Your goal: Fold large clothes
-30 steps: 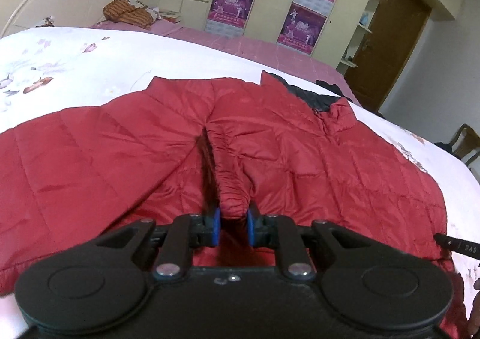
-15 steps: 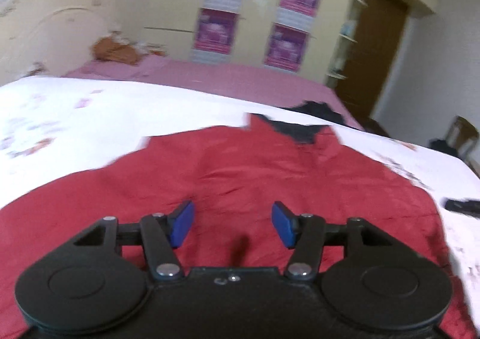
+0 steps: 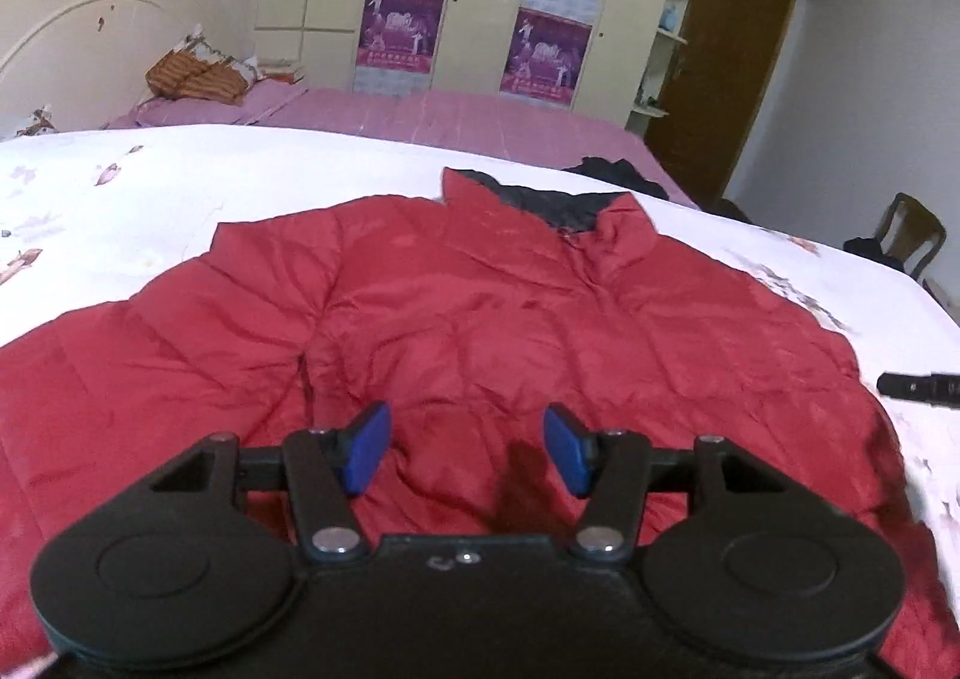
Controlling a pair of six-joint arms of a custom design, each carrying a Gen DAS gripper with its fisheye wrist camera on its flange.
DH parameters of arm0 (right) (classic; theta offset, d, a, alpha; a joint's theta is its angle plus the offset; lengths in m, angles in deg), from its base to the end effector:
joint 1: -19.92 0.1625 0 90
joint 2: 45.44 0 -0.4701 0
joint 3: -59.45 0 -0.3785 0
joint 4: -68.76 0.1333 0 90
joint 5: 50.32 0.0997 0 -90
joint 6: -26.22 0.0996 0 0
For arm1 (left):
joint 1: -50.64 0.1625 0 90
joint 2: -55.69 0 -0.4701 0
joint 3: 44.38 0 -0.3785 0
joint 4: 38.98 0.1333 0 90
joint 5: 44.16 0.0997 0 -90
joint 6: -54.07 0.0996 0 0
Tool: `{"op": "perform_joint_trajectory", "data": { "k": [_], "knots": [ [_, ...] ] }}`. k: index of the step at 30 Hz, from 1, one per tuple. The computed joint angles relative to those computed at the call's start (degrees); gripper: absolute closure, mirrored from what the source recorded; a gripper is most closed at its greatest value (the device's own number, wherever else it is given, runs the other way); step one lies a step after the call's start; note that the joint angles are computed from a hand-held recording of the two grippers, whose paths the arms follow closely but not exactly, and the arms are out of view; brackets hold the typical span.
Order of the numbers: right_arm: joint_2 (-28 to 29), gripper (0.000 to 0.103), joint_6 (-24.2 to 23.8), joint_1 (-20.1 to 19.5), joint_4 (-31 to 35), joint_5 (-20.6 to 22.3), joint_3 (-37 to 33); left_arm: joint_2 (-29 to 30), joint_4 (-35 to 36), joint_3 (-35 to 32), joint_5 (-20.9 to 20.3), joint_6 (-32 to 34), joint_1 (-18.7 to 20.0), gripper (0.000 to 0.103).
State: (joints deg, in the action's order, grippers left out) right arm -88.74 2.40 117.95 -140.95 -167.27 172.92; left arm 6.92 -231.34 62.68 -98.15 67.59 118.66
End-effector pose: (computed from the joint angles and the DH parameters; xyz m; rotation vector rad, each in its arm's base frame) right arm 0.1715 -0.5845 0.1471 0.4008 -2.3658 1.0116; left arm -0.0603 -0.6620 0.2055 0.4289 2.3707 -1.0214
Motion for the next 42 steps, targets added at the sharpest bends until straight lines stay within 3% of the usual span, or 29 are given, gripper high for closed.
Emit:
{"op": "perform_joint_trajectory", "data": {
  "k": [3,6,8,9,11,13,14,15,17,18,19,24,27,31,35,38,39,40,41,42],
  "knots": [
    [1.34,0.087,0.28,0.64,2.21,-3.4,0.59,0.98,4.75,-0.99,2.43,-1.47,-0.09,0.047],
    [2.53,0.086,0.57,1.53,2.93,-6.42,-0.17,1.78,5.03,-1.51,4.98,-0.49,-0.72,0.045],
    [1.96,0.086,1.91,2.3,1.1,-6.1,0.38,1.49,4.65,-0.93,7.0,-0.72,-1.56,0.039],
    [1.26,0.086,3.05,2.56,0.36,-5.41,1.15,0.67,3.32,0.22,6.19,-1.12,-1.67,0.03],
    [-0.09,0.086,5.29,2.83,-0.66,-4.84,2.76,-0.98,-0.12,2.81,5.42,-2.67,-1.84,0.023],
    [-0.78,0.054,6.1,3.44,-2.42,-5.93,4.43,-3.0,-3.91,6.12,7.51,-4.9,-2.23,0.014],
    [-0.71,0.025,5.26,3.64,-5.17,-6.06,5.38,-4.43,-5.65,8.17,8.76,-6.7,-2.31,0.014],
    [-0.98,0.024,4.05,3.52,-7.7,-5.02,6.72,-5.8,-7.16,9.89,9.37,-8.37,-2.1,0.019],
    [-2.54,0.03,4.52,3.32,-7.84,-2.96,9.0,-9.45,-10.85,14.5,11.01,-13.51,-1.59,0.029],
    [-3.11,0.044,5.0,3.38,-7.14,-2.44,9.75,-11.39,-11.38,16.48,11.67,-16.52,-1.27,0.033],
    [-3.48,0.048,5.7,3.47,-6.17,-2.39,10.1,-13.28,-12.41,18.68,12.77,-19.4,-1.05,0.033],
    [-3.38,0.048,9.02,3.55,-1.94,-0.89,10.08,-23.22,-12.07,28.69,18.16,-35.37,-0.14,0.033],
    [-2.29,0.048,8.28,4.38,-0.94,0.04,9.03,-26.33,-18.99,33.47,19.14,-41.68,0.16,0.034],
    [-0.72,0.048,6.74,5.84,-1.22,0.8,7.72,-26.57,-29.26,35.64,19.56,-45.11,1.62,0.036],
    [0.41,0.048,6.64,6.84,-2.44,-0.83,7.03,-24.23,-40.23,34.49,16.58,-45.96,5.69,0.041],
    [0.98,0.048,7.58,7.02,-4.25,-3.82,7.0,-22.48,-44.02,32.0,16.17,-44.13,7.94,0.052],
    [0.99,0.056,8.04,6.87,-4.48,-4.54,7.0,-22.25,-43.45,30.92,16.13,-43.09,8.65,0.067],
    [0.69,0.067,8.56,6.65,-4.08,-4.8,7.08,-22.97,-40.66,30.18,15.96,-42.58,9.38,0.092],
    [0.39,0.079,9.35,6.57,-3.28,-5.49,7.0,-23.68,-37.47,29.06,14.5,-41.74,10.54,0.096],
    [0.21,0.079,9.95,6.54,-2.98,-6.29,6.96,-24.25,-36.68,29.23,14.68,-41.06,10.27,0.096]
  ]
}}
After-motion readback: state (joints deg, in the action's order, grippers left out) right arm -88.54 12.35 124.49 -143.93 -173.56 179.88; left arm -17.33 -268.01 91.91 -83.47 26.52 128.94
